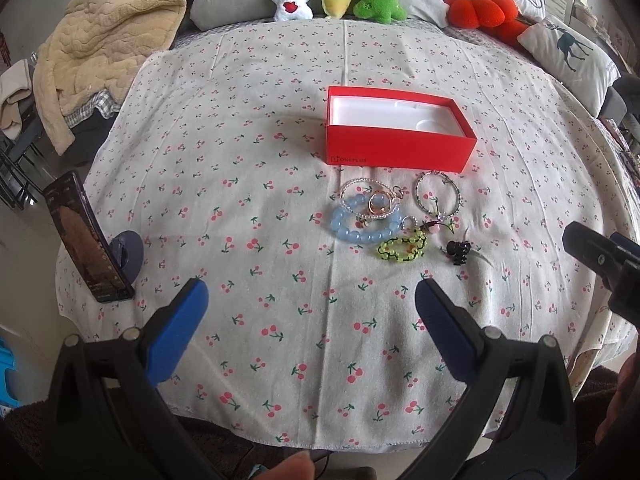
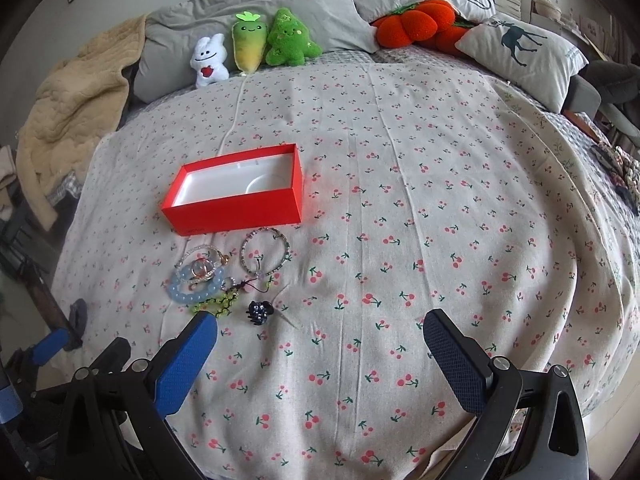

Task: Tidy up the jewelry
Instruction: 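Move both tools toward the jewelry pile beside the red box, then grasp the silver beaded bracelet with the left tool while the right grasps the green-beaded bracelet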

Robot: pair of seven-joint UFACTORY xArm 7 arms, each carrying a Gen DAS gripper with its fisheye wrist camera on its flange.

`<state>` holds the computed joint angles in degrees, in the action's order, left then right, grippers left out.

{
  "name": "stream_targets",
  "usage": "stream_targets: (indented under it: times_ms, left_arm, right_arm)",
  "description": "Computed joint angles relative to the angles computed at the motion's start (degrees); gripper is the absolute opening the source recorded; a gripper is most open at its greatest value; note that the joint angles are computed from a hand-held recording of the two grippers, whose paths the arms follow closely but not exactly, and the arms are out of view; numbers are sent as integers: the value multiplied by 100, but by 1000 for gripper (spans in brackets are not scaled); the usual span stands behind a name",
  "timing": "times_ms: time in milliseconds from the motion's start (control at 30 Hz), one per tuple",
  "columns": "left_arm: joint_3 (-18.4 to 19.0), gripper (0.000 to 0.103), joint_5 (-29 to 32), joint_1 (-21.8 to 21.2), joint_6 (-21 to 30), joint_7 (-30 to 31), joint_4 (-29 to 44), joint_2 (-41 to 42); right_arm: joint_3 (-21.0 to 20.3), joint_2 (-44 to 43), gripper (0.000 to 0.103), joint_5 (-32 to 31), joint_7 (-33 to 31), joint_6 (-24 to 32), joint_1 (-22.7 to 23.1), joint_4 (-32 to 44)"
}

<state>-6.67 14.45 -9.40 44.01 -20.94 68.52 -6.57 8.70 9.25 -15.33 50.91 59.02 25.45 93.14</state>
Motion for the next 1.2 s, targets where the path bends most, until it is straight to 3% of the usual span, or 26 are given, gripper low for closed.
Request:
stream_targets:
  times_ms: [167,467,667,833,1000,1067,1133,1200]
  left_arm:
    - [41,103,-391,-41,343,107,362,191]
    - [153,103,-920,-38,385,482,778,623]
    - [250,103,-1556,83,192,956,1222,1229]
    - [193,102,-2418,278,196,1747,1712,1840]
    - [98,89,-3046,460,289,2198,2197,2372]
    - [49,83,-3239,521,348,2357,2390,2576]
    - [-7,73,-3442,593,453,2509,2574,2777]
    - [-35,56,-3571,643,563,2589,2726,2948]
  right_arm:
    - [-36,293,103,106,-284,121,-21,377]
    - [-64,580,103,700,-924,-139,-154,554]
    - [-25,905,103,1378,-1615,-314,-348,715]
    - [-15,1405,103,1720,-2180,-281,-414,1135]
    - [11,1862,103,2224,-2496,-473,-569,1407]
    - [58,2030,97,2463,-2643,-590,-667,1481]
    - [82,2174,79,2674,-2680,-695,-738,1525]
    - [112,2365,65,2854,-2694,-674,-796,1671]
